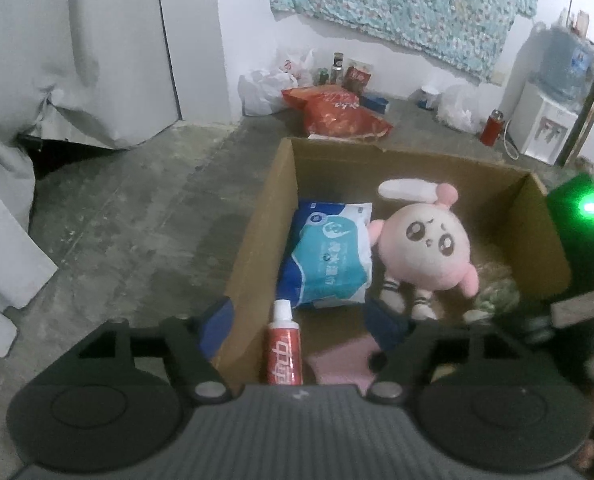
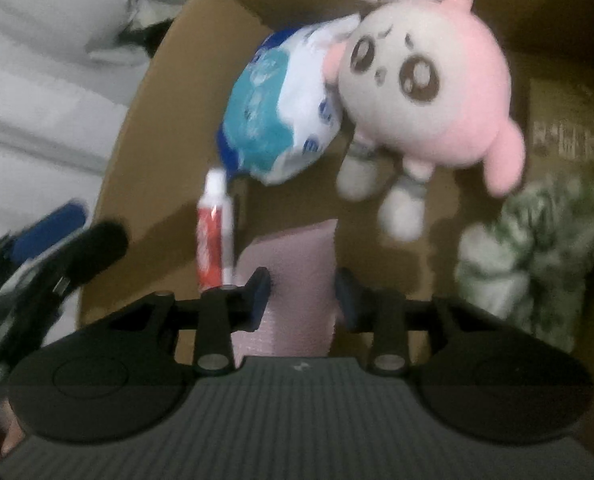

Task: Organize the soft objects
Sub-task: 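Carry the toothpaste and pink sponge into the cardboard box and release both, then move the left gripper to the white round container and grasp it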

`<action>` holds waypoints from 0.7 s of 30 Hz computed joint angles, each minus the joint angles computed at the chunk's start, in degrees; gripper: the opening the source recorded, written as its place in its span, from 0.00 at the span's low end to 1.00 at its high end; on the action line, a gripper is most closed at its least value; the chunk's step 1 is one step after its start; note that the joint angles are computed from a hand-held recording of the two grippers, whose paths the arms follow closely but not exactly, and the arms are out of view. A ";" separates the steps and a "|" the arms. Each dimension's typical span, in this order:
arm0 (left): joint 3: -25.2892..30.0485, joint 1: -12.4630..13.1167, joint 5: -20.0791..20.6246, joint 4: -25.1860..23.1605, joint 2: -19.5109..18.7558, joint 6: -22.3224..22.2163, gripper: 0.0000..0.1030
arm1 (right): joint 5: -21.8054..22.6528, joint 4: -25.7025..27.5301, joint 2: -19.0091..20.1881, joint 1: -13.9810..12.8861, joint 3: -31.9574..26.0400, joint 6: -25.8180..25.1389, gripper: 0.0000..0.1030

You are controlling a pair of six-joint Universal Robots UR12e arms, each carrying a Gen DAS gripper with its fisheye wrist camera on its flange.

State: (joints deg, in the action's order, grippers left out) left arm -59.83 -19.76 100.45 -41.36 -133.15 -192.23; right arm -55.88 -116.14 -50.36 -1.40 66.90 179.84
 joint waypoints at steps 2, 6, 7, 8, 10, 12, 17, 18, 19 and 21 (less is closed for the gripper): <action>-0.22 0.01 -0.06 0.18 0.18 -0.46 0.73 | -1.50 -2.87 0.22 0.33 0.26 0.81 0.36; -1.23 0.02 -0.58 1.48 0.84 -1.48 0.77 | -2.12 -6.34 -0.34 0.37 1.73 3.00 0.66; -1.53 -0.01 -0.54 1.87 1.06 -1.57 0.78 | -2.23 -7.82 -0.70 0.31 2.42 3.68 0.71; -1.77 -0.04 -0.37 2.20 1.26 -1.69 0.78 | -2.57 -8.73 -1.04 0.29 2.88 3.85 0.73; -2.07 -0.18 -0.17 2.43 1.56 -2.12 0.78 | -2.43 -10.47 -1.93 0.00 4.04 4.22 0.76; -2.53 -0.32 -0.15 2.74 2.12 -2.86 0.78 | -1.11 -11.60 -2.94 -0.51 5.22 4.39 0.76; -5.00 -0.94 -0.95 5.25 4.50 -3.93 0.79 | 3.30 -17.88 -7.93 -2.63 11.03 4.03 0.76; -5.69 -1.12 -1.13 6.03 5.11 -3.93 0.82 | 4.33 -19.92 -9.28 -3.22 12.82 3.72 0.76; -6.45 -1.32 -1.36 6.90 5.78 -3.99 0.84 | 5.39 -21.58 -10.57 -3.96 14.53 3.33 0.76; -8.26 -1.75 -2.56 8.85 7.37 -4.04 0.86 | 7.13 -24.86 -13.69 -5.75 18.54 2.73 0.78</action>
State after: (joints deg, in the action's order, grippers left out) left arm -68.09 -21.52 97.89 -32.52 -125.79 -196.27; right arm -48.76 -141.00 -64.05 -7.15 85.44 182.57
